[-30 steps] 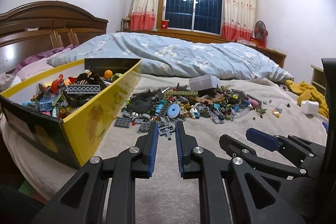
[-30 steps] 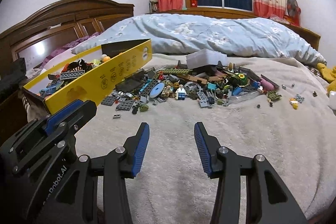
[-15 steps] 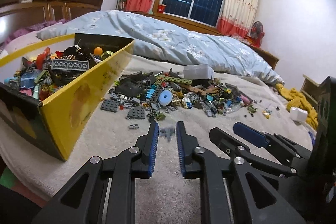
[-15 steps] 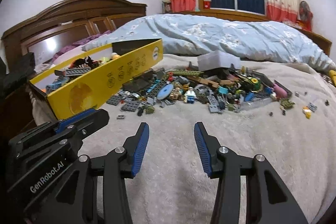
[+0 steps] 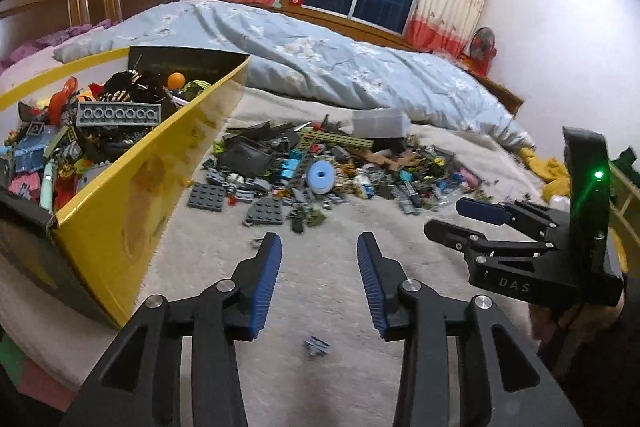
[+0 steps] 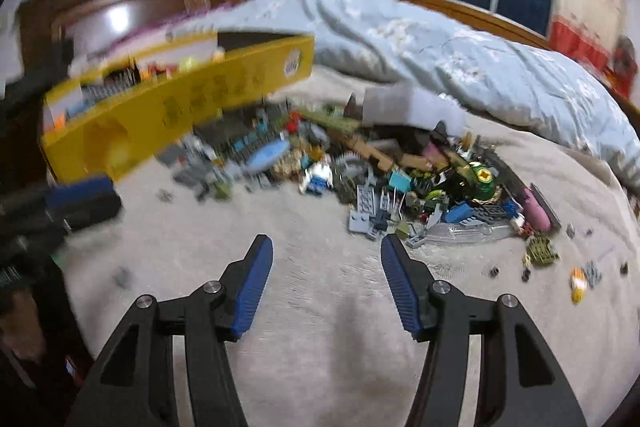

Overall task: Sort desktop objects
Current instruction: 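Grasp a small grey piece with the left tool while the right tool grasps a grey brick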

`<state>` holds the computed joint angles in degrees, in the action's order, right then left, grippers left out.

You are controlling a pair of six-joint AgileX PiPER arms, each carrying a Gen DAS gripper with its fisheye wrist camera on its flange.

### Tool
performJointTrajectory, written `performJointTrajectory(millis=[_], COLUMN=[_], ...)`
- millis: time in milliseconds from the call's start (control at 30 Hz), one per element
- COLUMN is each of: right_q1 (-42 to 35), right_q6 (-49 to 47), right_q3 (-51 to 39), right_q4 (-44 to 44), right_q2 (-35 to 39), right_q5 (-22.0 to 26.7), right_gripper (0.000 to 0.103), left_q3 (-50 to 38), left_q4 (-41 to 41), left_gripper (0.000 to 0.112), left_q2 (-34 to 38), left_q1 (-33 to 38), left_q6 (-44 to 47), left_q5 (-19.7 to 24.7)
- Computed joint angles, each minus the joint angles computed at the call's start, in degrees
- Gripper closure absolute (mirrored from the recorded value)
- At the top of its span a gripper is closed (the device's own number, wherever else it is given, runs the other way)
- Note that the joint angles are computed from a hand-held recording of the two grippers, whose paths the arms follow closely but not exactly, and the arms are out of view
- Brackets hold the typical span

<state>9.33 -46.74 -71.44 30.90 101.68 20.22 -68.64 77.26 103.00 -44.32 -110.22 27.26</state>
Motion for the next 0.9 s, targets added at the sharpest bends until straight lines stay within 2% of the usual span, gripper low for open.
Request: performJointTrajectory(millis=[67, 200, 300, 367, 400, 433, 467, 567, 767, 800, 900], right_q1=[-0.5, -2.37, -4.43, -5.35, -5.35, -5.34, -5.27, -4.59, -2.43, -1.87, -1.08], right_q6=[-0.44, 0.55, 2.3, 2.93, 3.29, 3.82, 4.42, 5.97, 12.58, 14.4, 14.54], right_q3=[-3.4, -11.59, -18.08, -19.88, -20.0, -19.82, -19.21, -18.79, -20.57, -20.4, -19.4], right_q4=[-0.81, 0.0, 2.33, 3.79, 3.83, 3.69, 3.58, 2.49, -3.33, -5.12, -5.84], right_q2=[3.24, 9.41, 14.16, 15.41, 15.5, 15.51, 15.35, 15.41, 16.37, 16.26, 15.75], right_q5=[3.17, 11.51, 18.07, 19.42, 19.13, 18.24, 16.92, 14.98, 12.35, 11.31, 9.64], right_gripper=[0.046, 0.046, 0.047, 0.052, 0.057, 0.061, 0.064, 0.067, 0.068, 0.073, 0.088], left_q3=[-1.17, -3.69, -4.75, -6.28, -8.33, -10.9, -12.16, -10.97, -12.55, -12.57, -10.82], left_q4=[0.37, -1.64, -4.84, -10.11, -15.17, -18.75, -20.68, -18.43, -17.07, -16.86, -13.78], left_gripper=[0.072, 0.072, 0.072, 0.072, 0.072, 0.072, 0.078, 0.082, 0.096, 0.096, 0.096], left_q2=[1.61, 4.03, 5.02, 6.16, 7.39, 9.47, 10.84, 10.58, 12.15, 12.1, 11.05], left_q1=[-0.02, 1.2, 3.33, 4.87, 5.02, 4.77, 4.76, 4.72, 3.15, 3.14, 3.86], left_q6=[0.98, 4.14, 5.39, 9.19, 13.83, 17.16, 18.19, 12.13, 10.1, 9.94, 6.7], left_q5=[1.94, 1.72, -0.91, -2.36, -0.38, 3.88, 6.31, 5.87, 9.58, 9.38, 4.15])
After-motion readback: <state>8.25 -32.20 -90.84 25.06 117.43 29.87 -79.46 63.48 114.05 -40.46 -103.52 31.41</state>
